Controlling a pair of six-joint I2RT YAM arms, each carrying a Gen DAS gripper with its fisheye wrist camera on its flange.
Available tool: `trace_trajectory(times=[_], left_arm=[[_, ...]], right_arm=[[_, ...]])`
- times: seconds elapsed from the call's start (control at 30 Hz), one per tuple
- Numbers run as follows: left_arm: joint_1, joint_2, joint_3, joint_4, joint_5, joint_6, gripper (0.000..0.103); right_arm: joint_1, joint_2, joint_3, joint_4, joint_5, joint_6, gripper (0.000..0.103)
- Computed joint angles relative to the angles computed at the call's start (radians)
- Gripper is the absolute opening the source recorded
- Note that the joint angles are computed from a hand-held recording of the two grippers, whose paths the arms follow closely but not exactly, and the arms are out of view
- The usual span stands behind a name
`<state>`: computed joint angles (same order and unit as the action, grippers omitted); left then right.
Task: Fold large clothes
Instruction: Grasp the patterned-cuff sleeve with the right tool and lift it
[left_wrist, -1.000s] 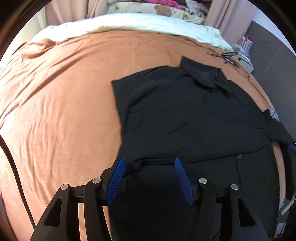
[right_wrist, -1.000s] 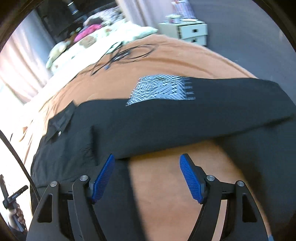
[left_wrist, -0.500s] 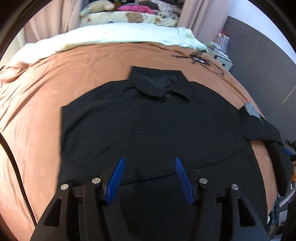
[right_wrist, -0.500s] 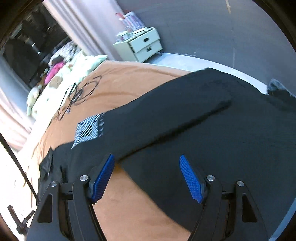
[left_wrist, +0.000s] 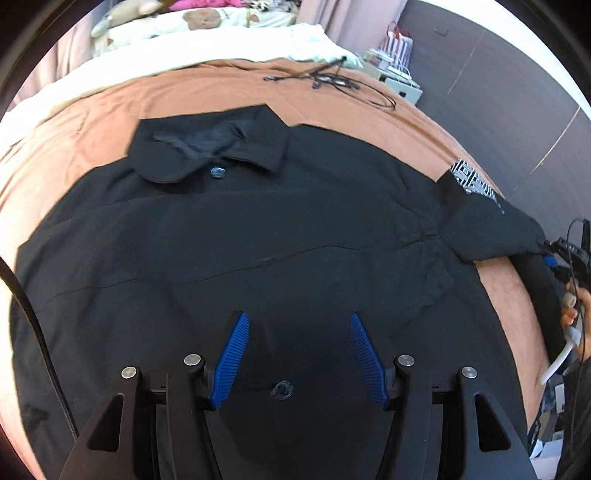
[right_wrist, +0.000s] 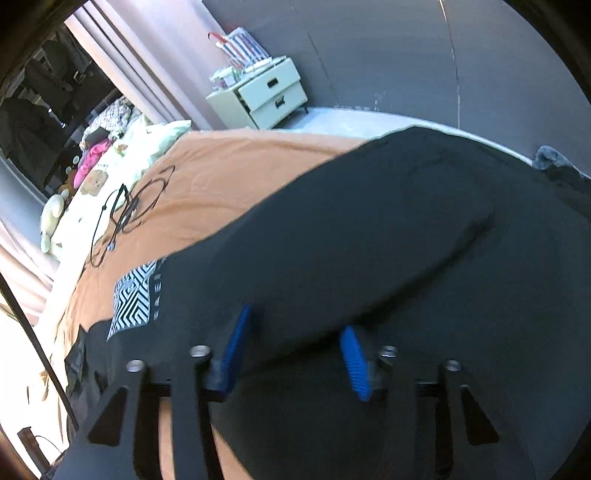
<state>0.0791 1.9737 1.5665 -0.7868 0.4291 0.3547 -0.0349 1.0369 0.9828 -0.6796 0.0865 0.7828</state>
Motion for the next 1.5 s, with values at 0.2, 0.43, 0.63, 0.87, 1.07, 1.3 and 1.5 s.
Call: trace_trajectory(times=[0.2,0.43,0.63,0.87,1.07,1.3,1.5], left_arm=[[-0.061,0.041,-0.003,0.049,-0.041,-0.041,0.059],[-0.079,0.036,-0.003,0.049,-0.040,-0.054,0.059],[-0.051,0.008,0.020,0.004,-0.003,-0.044,0.059],[0.052,-0.043,0.047,-0.069,0.047,0.013,0.059],[0.177,-0.058,0.092,-0.145,0.109,0.089,0.060],[0.333,-0.038,0.180,-0.243,0.161,0.184,0.060],[0.450,0.010,0.263,-0.307,0.183,0.249,0.060]], right_arm=[[0.133,-0.049,0.006,0.034,0.166,-0.006,0.007],[0.364,-0.071,0.092,0.024,0.351,0.007,0.002],[0.638,0.033,0.283,-0.035,0.536,0.030,0.001],[0.917,0.263,0.591,-0.095,0.710,0.005,0.001],[1.038,0.480,0.864,-0.136,0.762,-0.051,0.001],[1.060,0.669,1.091,-0.168,0.700,-0.112,0.001],[0.997,0.772,1.180,-0.168,0.561,-0.170,0.001]])
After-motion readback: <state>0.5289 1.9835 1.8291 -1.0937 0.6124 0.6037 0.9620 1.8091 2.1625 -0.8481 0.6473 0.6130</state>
